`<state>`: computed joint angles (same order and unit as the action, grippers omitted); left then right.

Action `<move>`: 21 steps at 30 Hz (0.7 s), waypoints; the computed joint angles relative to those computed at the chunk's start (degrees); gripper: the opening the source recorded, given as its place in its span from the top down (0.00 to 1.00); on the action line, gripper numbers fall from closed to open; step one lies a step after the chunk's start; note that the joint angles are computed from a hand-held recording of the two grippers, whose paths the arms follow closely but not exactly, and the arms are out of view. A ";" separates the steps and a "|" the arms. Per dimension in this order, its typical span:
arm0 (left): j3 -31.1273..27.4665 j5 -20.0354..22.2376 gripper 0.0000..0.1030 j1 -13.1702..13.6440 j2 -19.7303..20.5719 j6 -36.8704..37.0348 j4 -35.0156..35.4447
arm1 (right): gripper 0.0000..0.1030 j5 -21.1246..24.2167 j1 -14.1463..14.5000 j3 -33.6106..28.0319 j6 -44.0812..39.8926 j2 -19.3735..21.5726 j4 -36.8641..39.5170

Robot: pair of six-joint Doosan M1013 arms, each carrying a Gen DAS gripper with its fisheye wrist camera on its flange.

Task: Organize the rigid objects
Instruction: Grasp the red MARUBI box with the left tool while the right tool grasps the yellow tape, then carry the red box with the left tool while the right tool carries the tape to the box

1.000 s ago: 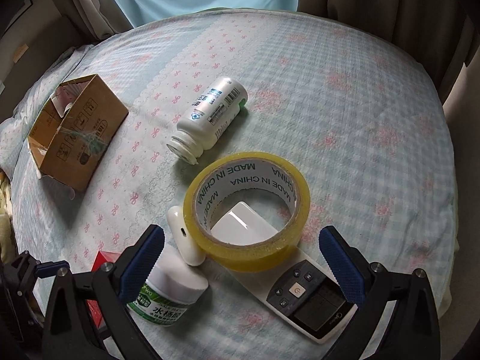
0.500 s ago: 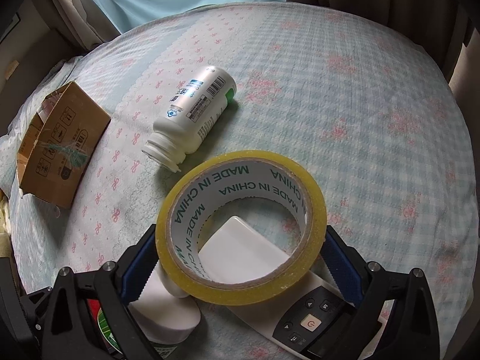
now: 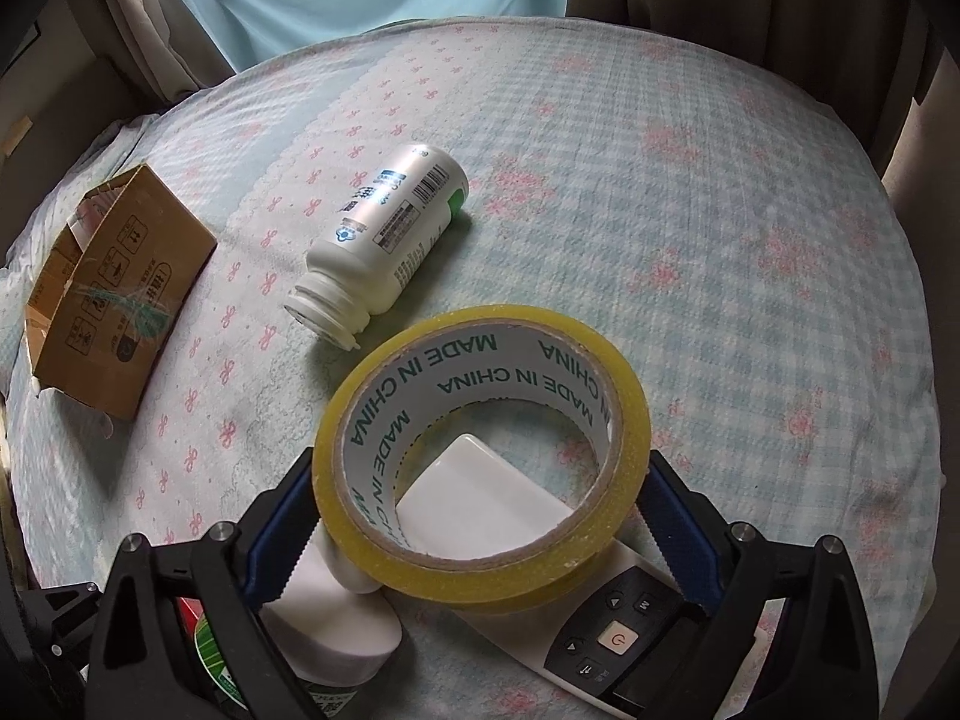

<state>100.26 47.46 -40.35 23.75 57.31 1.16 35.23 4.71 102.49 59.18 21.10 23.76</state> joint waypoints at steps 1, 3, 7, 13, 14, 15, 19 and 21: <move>0.17 -0.30 0.63 0.05 -0.25 0.04 -0.08 | 0.05 0.03 -0.14 0.02 0.25 -0.15 0.23; 0.56 -0.92 0.63 0.20 -0.73 0.14 -0.44 | 0.05 0.09 -0.37 0.08 1.01 -0.53 0.19; 1.35 -2.01 0.63 0.63 -1.81 -0.02 -1.14 | 0.05 0.03 -0.51 0.39 1.80 -1.50 0.35; 2.93 -3.97 0.63 1.45 -4.38 -0.71 -0.91 | 0.05 -0.65 -0.63 1.28 2.59 -3.63 1.44; 3.21 -4.23 0.63 1.62 -4.88 -0.98 -0.76 | 0.05 -0.66 -0.50 1.36 3.00 -3.96 1.52; 3.41 -4.32 0.63 2.10 -5.37 -0.79 -0.87 | 0.05 -0.66 -0.48 1.48 3.32 -4.36 1.62; 2.67 -3.81 0.63 2.51 -6.80 -2.39 -0.57 | 0.05 -0.25 -0.05 1.73 5.12 -6.29 1.16; 2.53 -3.90 0.63 2.48 -7.61 -2.96 -0.44 | 0.05 0.07 0.27 1.77 6.44 -7.55 0.40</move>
<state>102.79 43.55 -37.87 16.14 54.35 0.71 35.30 4.97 104.26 65.62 13.55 24.16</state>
